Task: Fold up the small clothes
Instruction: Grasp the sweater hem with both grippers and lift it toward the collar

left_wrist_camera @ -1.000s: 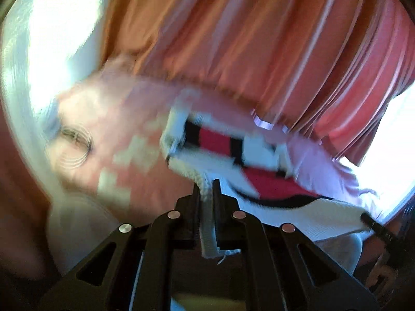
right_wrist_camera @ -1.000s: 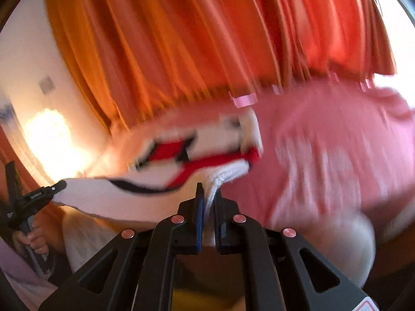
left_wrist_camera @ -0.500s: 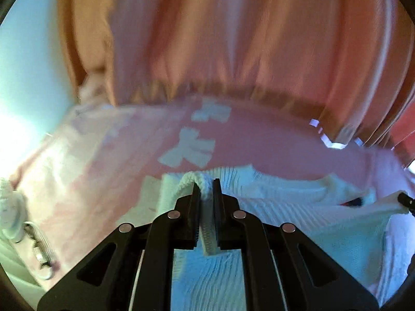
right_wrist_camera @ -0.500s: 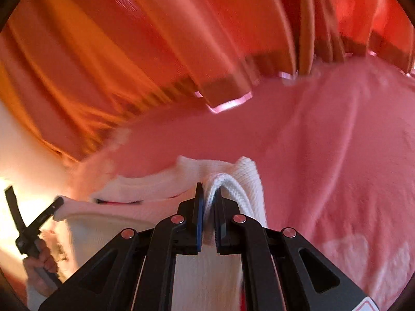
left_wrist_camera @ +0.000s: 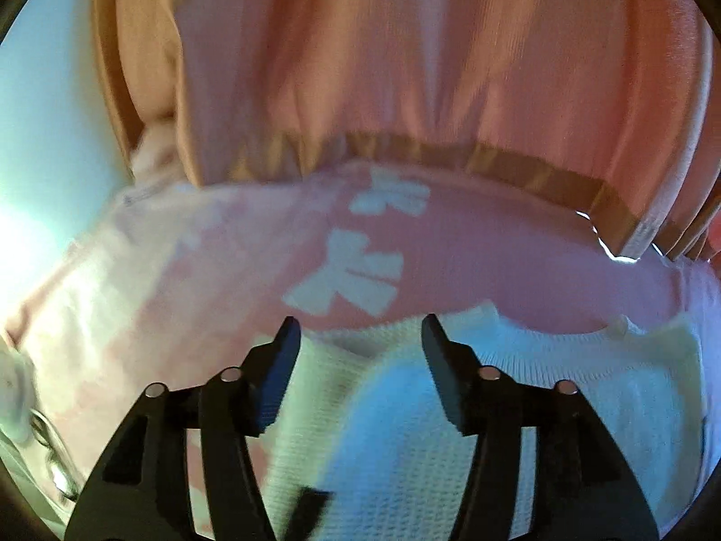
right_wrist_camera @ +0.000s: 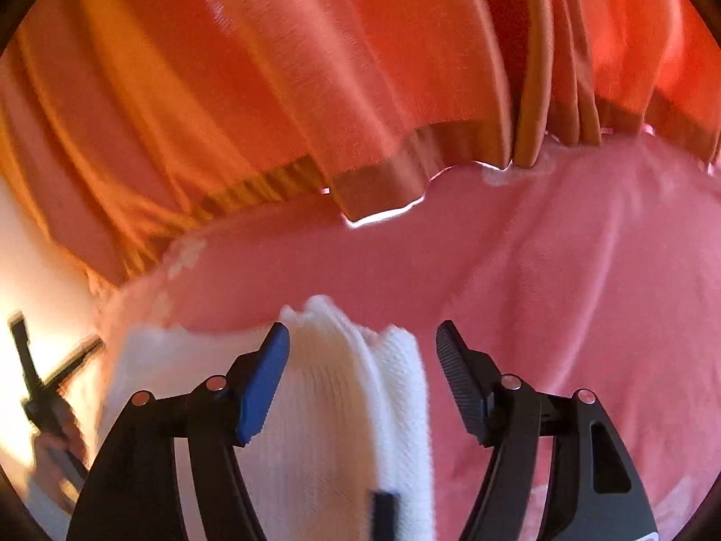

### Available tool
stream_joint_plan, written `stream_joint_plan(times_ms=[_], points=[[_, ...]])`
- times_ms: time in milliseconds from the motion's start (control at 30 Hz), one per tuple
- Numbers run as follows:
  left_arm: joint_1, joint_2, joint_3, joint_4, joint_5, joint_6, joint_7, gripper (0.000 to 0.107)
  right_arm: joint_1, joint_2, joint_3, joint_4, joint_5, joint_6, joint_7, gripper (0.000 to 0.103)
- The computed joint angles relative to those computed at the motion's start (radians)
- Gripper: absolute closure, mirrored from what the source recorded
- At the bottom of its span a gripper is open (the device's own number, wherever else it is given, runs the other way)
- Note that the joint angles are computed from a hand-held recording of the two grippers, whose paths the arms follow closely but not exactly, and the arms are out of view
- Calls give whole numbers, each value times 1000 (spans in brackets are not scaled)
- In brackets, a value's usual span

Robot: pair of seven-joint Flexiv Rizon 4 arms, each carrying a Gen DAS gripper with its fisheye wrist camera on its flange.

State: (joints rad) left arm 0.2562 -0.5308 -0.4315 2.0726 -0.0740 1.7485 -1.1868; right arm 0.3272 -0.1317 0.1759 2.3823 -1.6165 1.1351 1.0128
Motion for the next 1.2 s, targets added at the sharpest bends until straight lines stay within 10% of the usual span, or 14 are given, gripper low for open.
stream_joint_plan(times_ms=[100,267,400,433,467,533,667,833,933,1033,1200], points=[[93,8,-80,30,34,-16,42,40,22,-40,12,-8,71,19,-88,36],[-44,2,70,-21,-49,-186,49,40,74,-139,3,-46,201,42,-227,36],[-47,6,56,-21,-118,-281,97,61,94,-154,-26,-51,186,61,-201,38],[-72,15,80,-15,-112,-281,108,78,92,-158,-31,-54,174,77,-196,53],[-97,18,105,-14,-110,-281,113,89,92,-164,-31,-58,176,89,-204,88],[-127,26,138,-7,-128,-278,113,101,107,-157,-25,-60,215,70,-233,96],[-140,53,162,15,-198,-244,117,101,121,-86,-12,-35,192,-7,-196,96],[-308,15,364,-49,-136,-297,48,101,115,-152,-39,-5,328,65,-260,96],[-285,45,322,-14,-135,-249,74,97,129,-101,-42,-10,269,28,-210,88],[-247,68,262,3,-168,-259,104,93,135,-86,-19,-36,293,-46,-268,56],[-244,46,207,-26,-219,-243,139,80,94,-156,-52,-70,285,58,-267,55]])
